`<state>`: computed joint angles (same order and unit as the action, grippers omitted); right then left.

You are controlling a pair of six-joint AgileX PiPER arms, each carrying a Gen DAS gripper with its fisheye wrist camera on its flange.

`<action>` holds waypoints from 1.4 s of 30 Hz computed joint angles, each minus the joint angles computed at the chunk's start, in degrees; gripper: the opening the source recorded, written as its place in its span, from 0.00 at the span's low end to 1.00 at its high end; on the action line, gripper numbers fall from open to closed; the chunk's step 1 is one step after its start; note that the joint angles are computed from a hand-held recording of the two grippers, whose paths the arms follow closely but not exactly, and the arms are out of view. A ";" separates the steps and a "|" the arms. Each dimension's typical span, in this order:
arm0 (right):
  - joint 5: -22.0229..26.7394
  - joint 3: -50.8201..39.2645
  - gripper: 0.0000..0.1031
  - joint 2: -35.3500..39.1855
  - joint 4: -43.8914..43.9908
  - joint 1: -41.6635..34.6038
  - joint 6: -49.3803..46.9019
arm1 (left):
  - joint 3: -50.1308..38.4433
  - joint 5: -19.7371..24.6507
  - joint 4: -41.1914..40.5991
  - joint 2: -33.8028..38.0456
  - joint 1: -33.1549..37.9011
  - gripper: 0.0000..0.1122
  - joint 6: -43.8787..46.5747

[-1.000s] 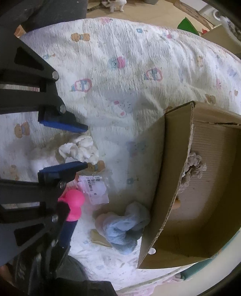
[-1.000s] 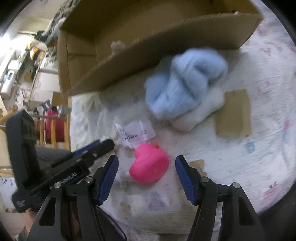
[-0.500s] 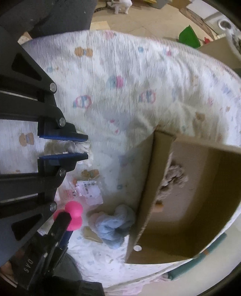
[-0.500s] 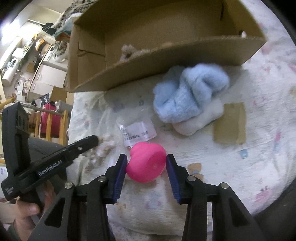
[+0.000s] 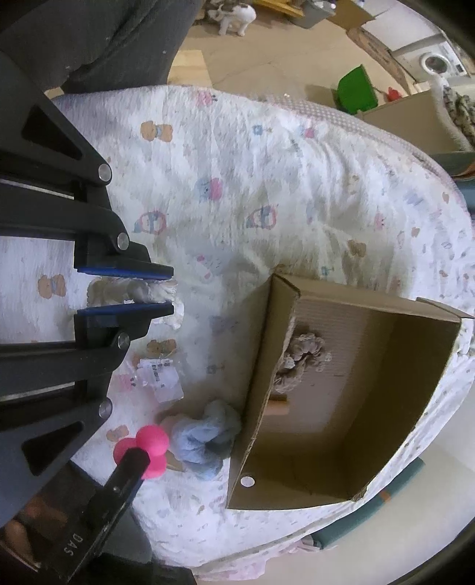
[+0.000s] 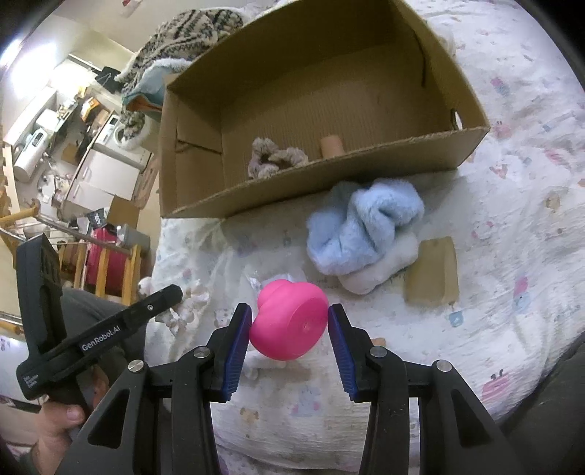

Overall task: Organize soft objects
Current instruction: 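Carry the pink ball and white scrunchie into the box with both grippers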

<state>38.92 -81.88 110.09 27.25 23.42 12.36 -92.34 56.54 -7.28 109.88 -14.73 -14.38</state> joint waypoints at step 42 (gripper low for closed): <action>2.72 -18.56 0.21 2.13 -7.25 -6.31 4.72 | -33.79 9.21 2.70 11.59 -1.30 0.10 2.30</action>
